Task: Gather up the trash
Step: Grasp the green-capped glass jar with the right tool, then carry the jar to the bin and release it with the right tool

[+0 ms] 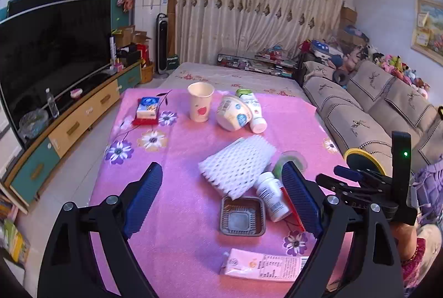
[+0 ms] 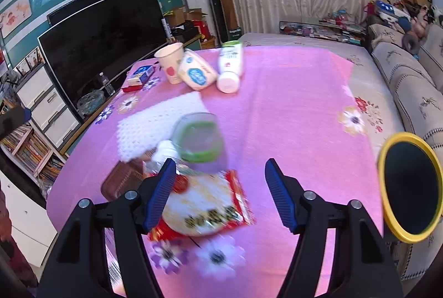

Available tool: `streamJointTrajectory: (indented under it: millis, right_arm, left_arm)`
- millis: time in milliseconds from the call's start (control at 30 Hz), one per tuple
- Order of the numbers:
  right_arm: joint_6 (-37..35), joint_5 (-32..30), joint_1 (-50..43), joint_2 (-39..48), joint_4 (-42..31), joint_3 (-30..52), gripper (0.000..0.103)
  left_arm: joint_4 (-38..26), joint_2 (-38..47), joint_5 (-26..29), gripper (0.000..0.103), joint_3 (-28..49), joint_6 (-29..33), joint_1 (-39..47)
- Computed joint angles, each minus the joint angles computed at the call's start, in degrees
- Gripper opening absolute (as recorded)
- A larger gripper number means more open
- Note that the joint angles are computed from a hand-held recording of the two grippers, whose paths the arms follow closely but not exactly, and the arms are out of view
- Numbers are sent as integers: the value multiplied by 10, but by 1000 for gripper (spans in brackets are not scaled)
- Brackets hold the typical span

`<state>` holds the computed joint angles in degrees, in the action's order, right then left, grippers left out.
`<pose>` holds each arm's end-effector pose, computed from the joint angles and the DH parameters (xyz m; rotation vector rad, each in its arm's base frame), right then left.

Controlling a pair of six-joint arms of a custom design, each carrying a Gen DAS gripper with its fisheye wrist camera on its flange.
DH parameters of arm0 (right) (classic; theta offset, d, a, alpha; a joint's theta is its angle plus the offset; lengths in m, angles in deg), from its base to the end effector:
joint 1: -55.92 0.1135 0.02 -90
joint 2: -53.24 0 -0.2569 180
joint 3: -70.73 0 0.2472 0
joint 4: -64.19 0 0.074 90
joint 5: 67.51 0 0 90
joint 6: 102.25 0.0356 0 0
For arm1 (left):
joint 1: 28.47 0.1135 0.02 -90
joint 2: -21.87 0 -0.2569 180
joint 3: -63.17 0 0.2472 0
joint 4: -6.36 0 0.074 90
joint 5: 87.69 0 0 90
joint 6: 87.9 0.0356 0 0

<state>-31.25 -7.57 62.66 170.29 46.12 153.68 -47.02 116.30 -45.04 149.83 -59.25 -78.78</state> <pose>0.4009 0.0653 0.1209 -0.7439 2.2723 0.5485 0.2323 -0.2388 0.2503 -0.4572 2.1592 0.0733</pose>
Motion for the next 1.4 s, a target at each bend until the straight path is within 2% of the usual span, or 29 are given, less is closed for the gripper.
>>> streamJointTrajectory:
  millis: [233, 500, 533, 600, 733, 933, 1133, 1333, 1400]
  right_arm:
    - [34, 72, 68, 32, 16, 32, 63]
    - [53, 120, 92, 76, -6, 92, 63]
    - [53, 125, 94, 84, -12, 103, 62]
    - [56, 126, 96, 100, -27, 125, 50]
    - [55, 116, 87, 98, -21, 121, 49]
    - [56, 72, 54, 58, -17, 101, 49]
    - [46, 41, -32, 37, -41, 136, 49]
    - [63, 66, -139, 118, -80, 267, 49]
    - [69, 84, -166, 182, -120, 351, 49]
  left_arm:
    - [45, -29, -7, 87, -60, 3, 0]
    - [108, -27, 22, 87, -90, 32, 16]
    - [111, -21, 26, 87, -88, 34, 18]
    - [121, -18, 30, 87, -93, 36, 19]
    - [137, -16, 33, 87, -106, 39, 22]
    - [143, -4, 39, 87, -102, 42, 25]
    - [158, 15, 47, 87, -94, 54, 28]
    - [173, 48, 69, 87, -70, 68, 36]
    - [175, 64, 76, 87, -56, 76, 37]
